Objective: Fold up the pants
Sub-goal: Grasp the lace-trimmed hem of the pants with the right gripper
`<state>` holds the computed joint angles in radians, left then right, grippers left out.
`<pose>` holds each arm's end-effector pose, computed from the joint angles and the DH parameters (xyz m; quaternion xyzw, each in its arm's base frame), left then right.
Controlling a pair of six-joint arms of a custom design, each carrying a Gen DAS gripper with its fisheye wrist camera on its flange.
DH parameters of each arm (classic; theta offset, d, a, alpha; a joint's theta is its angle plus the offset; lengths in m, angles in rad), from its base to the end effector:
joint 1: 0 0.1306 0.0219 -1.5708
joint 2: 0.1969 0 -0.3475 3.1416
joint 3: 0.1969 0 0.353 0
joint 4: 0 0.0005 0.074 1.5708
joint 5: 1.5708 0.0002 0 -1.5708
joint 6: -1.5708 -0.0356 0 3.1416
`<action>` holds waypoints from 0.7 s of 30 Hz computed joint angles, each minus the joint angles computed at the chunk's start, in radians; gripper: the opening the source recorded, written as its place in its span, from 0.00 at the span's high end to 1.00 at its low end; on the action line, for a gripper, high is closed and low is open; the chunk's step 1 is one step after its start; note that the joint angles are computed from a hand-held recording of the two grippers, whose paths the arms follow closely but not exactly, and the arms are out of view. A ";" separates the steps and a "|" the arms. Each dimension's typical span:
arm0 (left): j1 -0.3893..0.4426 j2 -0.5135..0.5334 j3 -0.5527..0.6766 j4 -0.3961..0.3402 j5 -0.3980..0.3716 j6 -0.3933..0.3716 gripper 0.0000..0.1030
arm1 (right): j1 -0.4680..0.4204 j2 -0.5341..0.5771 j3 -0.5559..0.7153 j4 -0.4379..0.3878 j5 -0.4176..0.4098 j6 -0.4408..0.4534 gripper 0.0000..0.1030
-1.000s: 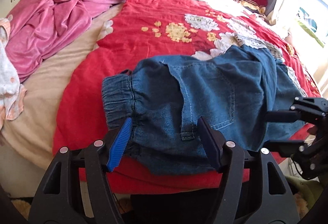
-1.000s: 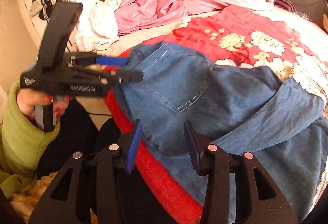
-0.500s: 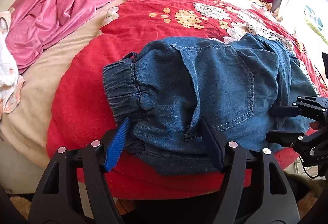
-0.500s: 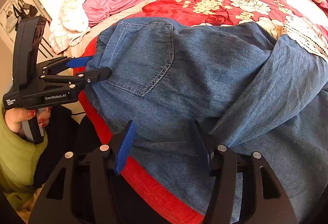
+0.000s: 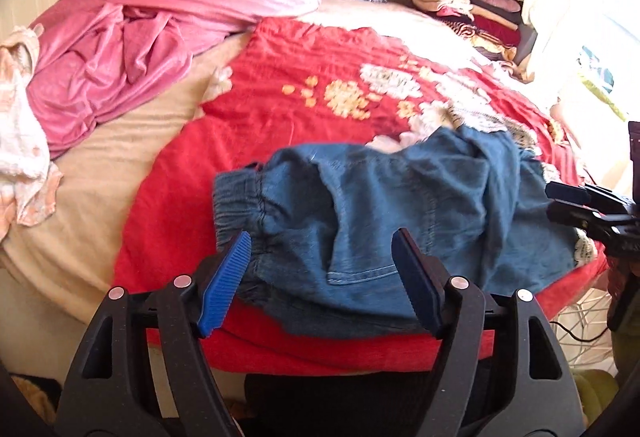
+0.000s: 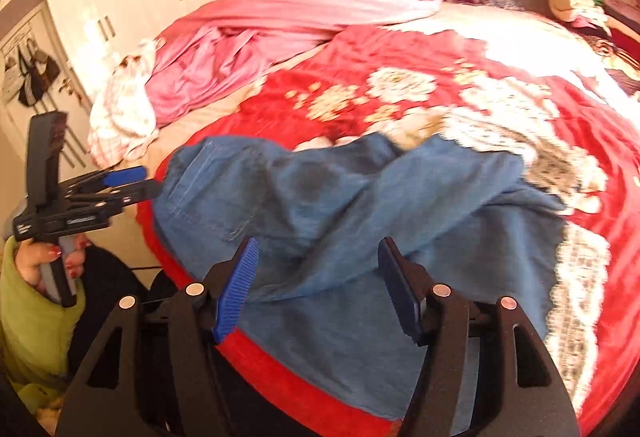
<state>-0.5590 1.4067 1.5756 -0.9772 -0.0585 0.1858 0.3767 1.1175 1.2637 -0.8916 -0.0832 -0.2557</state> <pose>0.3881 -0.2409 0.4579 0.1614 0.9137 -0.1100 0.3563 0.3369 0.1359 0.4438 -0.0720 0.9126 0.1608 0.3690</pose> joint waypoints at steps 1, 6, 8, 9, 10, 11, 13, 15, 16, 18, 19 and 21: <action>-0.007 0.001 0.010 0.000 -0.001 -0.001 0.35 | -0.017 -0.011 -0.001 -0.005 0.012 0.000 0.37; -0.051 0.040 0.075 -0.004 0.050 -0.014 0.33 | -0.182 -0.074 -0.026 -0.019 0.028 -0.002 0.37; -0.075 0.074 0.112 -0.014 0.082 -0.022 0.33 | -0.258 -0.080 -0.030 -0.045 0.048 0.010 0.37; -0.090 0.098 0.139 -0.022 0.109 -0.029 0.33 | -0.291 -0.083 -0.035 -0.054 0.042 0.025 0.37; -0.103 0.119 0.160 -0.024 0.134 -0.034 0.33 | -0.328 -0.084 -0.042 -0.060 0.042 0.039 0.37; -0.114 0.144 0.185 -0.027 0.161 -0.038 0.33 | -0.355 -0.083 -0.049 -0.059 0.038 0.047 0.37; -0.143 0.210 0.255 -0.058 0.193 -0.050 0.33 | -0.412 -0.074 -0.058 -0.061 0.009 0.070 0.37; -0.173 0.278 0.323 -0.092 0.199 -0.076 0.33 | -0.450 -0.053 -0.061 -0.066 -0.016 0.102 0.37; -0.184 0.312 0.357 -0.113 0.202 -0.085 0.33 | -0.458 -0.044 -0.062 -0.066 -0.026 0.114 0.37; -0.198 0.373 0.413 -0.143 0.218 -0.100 0.33 | -0.471 -0.015 -0.060 -0.069 -0.050 0.137 0.37; -0.201 0.387 0.423 -0.154 0.219 -0.104 0.33 | -0.481 0.008 -0.059 -0.068 -0.059 0.143 0.37; -0.205 0.417 0.437 -0.160 0.216 -0.110 0.33 | -0.495 0.042 -0.049 -0.073 -0.060 0.156 0.37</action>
